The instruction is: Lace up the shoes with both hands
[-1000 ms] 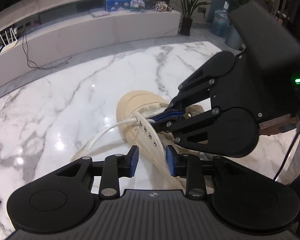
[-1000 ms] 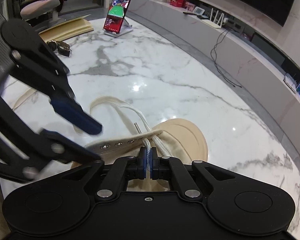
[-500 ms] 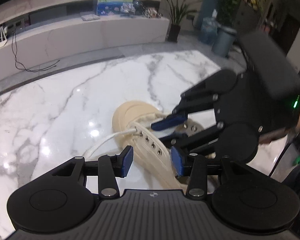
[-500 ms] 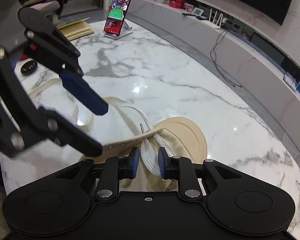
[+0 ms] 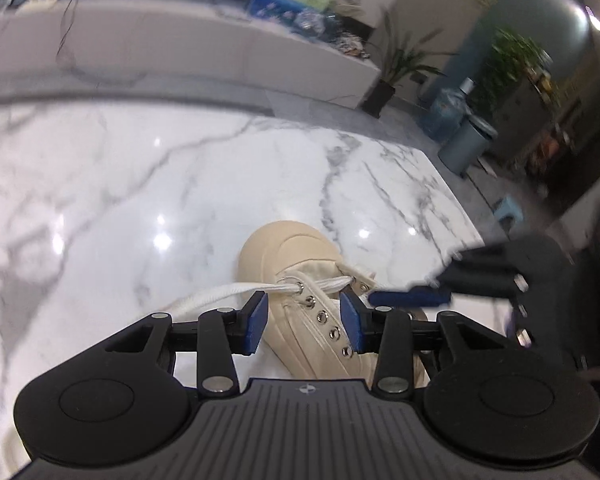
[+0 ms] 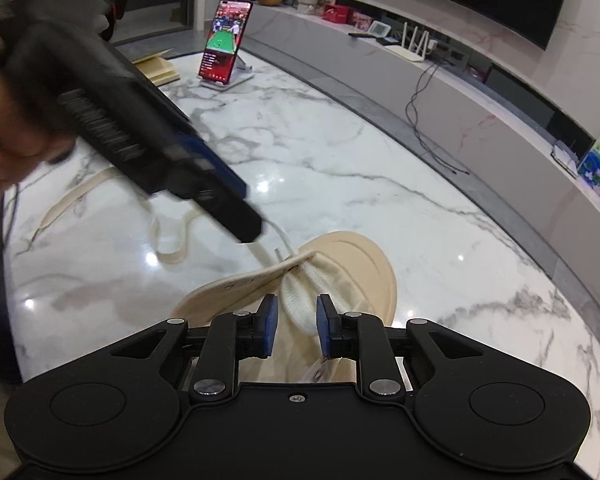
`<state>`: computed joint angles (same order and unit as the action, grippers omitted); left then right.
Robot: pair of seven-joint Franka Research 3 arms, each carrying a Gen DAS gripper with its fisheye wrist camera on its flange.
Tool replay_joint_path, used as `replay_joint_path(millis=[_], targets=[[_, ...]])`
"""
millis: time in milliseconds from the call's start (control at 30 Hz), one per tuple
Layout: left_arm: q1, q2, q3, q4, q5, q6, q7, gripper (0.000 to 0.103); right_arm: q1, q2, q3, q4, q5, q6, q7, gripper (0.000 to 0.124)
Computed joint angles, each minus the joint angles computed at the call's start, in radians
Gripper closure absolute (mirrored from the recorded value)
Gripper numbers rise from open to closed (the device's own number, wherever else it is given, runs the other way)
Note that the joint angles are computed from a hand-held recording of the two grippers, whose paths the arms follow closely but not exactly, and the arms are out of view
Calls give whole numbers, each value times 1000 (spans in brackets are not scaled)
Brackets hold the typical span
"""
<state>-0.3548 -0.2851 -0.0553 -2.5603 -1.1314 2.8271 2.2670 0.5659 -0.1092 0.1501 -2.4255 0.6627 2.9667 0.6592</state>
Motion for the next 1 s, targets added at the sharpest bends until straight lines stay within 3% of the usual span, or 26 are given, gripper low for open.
replay_joint_path(millis=[67,300,500,667,933,1000], targets=[[9,16,-1,10,4,-4,-42,66,4,-9,7,-14,-5,23,13,105],[42,73,-5,59,-204,-72,13,67,10,-19,4,-30,-40,31,56,105],[83,94,-60,71,-199,-54,7,74,10,-23,-4,-30,-57,18,66,105],[93,94,-70,68,-202,-66,10,79,6,-30,-2,-35,-81,14,84,105],[96,99,-78,67,-174,-58,-4,99,11,-25,-8,-31,-70,11,64,105],[91,95,-78,62,-188,-44,6,99,11,-28,-8,-33,-69,8,62,105]])
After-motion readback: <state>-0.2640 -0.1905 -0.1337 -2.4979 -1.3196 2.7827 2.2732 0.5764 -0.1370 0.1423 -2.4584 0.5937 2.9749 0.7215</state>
